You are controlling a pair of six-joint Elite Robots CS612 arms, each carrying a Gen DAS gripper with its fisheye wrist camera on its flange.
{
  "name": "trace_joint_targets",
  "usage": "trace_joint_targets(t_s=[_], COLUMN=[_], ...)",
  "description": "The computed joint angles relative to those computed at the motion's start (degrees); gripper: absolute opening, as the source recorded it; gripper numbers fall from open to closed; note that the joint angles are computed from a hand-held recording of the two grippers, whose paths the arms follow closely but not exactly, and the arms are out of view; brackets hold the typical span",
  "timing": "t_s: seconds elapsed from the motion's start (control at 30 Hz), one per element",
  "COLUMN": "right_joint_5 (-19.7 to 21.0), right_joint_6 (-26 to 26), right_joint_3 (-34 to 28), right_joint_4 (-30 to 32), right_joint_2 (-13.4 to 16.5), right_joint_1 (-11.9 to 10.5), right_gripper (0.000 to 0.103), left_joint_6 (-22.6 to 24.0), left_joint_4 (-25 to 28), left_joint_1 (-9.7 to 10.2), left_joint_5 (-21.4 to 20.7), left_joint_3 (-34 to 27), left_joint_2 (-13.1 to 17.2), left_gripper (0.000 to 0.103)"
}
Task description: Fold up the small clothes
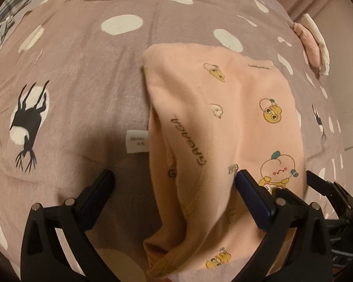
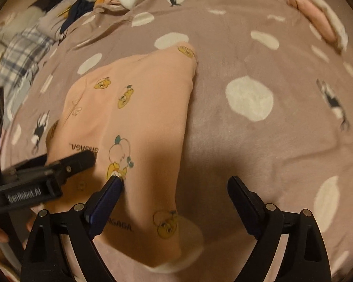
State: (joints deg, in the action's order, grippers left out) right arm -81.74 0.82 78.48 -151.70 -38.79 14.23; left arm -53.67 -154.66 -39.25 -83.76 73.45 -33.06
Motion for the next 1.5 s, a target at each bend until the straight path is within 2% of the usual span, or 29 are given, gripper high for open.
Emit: trace_joint_targets(t_s=[0.1, 0.23, 0.33, 0.6, 0.77, 0.83, 0.97, 1.07, 1.5], right_joint_5=[-2.1, -2.3, -3.1, -3.2, -2.6, -1.7, -3.4, -2.9, -3.5], right_joint_6=[-1.0, -0.7, -0.1, 1.0, 2.6, 2.7, 2.5, 2.6, 3.2], right_joint_3=[0.4, 0.7, 0.7, 2.0, 2.7, 2.8, 2.8, 3.0, 3.0], right_joint_4=[-0.5, 0.3, 0.1, -2.3, -3.5, -3.7, -4.2, -4.3, -3.9], right_joint_2=[-0.5, -0.9, -1.0, -1.9, -2.4, -2.6, -2.6, -2.7, -2.7], right_joint_1=[0.2, -0.2, -0.1, -0.2, -0.5, -0.6, -0.4, -0.5, -0.5], right_gripper=[0.091, 0.091, 0.091, 0.091, 0.091, 0.091, 0.091, 0.091, 0.091], left_joint_6=[0.8, 3.4, 3.9, 4.9, 6.5, 7.2, 8.8, 9.1, 9.0], left_joint_4=[1.5, 4.1, 4.0, 0.8, 0.2, -0.3, -2.1, -2.4, -1.7], left_joint_1=[-0.2, -0.48, -0.94, -1.84, -2.93, -3.21, -3.73, -4.17, -4.47], left_joint_5=[1.3, 1.8, 3.2, 5.4, 9.9, 10.5, 11.6, 13.6, 14.1], left_joint_3=[0.7, 0.7, 1.7, 3.9, 4.6, 4.7, 5.3, 5.7, 5.6], left_joint_2=[-0.8, -1.3, -2.1, -3.8, -4.8, -5.1, -5.6, -6.0, -6.3], left_gripper=[0.103, 0.103, 0.103, 0.103, 0.103, 0.103, 0.103, 0.103, 0.103])
